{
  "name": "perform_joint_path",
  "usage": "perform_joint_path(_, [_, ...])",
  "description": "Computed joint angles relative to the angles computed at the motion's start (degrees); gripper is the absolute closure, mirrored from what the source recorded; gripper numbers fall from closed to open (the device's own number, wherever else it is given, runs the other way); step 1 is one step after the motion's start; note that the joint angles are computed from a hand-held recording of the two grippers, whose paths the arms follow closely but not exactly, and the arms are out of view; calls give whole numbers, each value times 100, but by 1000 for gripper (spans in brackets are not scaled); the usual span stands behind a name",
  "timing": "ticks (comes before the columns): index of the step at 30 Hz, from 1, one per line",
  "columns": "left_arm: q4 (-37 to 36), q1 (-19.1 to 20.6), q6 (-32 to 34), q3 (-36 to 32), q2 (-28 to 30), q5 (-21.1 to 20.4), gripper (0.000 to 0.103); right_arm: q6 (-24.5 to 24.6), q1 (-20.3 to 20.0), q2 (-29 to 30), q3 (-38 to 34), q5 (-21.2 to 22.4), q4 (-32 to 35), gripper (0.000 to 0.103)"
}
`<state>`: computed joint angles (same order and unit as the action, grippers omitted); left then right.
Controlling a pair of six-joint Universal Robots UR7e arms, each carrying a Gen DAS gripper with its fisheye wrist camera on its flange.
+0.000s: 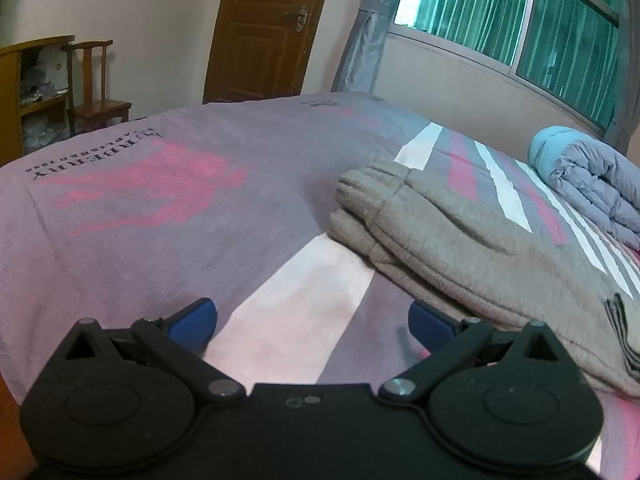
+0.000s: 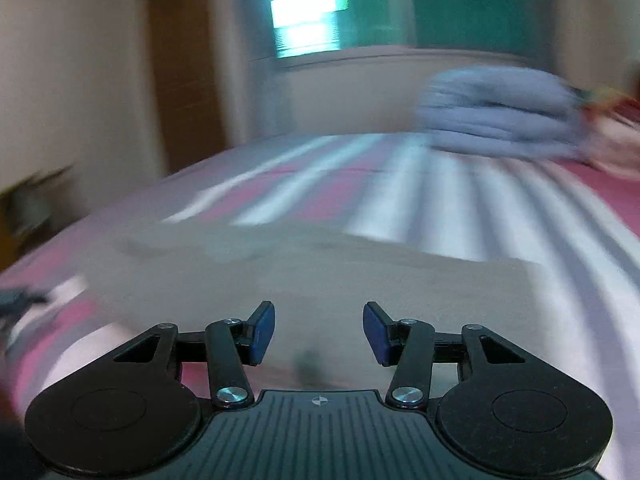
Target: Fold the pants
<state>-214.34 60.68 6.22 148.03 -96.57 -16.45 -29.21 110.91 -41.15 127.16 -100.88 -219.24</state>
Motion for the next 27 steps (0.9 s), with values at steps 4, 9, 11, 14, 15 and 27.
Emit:
perform_joint_path(4, [-336,28,140,-195,375,-127,6,471,-268,-259,-80,-900,313,92])
perform_joint_path(9, [-352,142,390,-486,639,-337,6,476,-465,-353,-402,-829,990,92])
perform_joint_path(11, [-352,253,469,-668,722,-415,6,644,-490,-288,-708,-709,1036,92])
perform_joint_path(14, [-294,488,530,-1044,859,-550,6,668,-459,-2,-1349,-949,1203,92])
perform_joint_path(15, [-180,568,479,-1152,874,-621,6,646,-460,93,-1539,-1123,1258,92])
perform_joint_path(27, [547,926,-184,-1224,915,-1083,6,388,-473,193,-1192,374,1339,92])
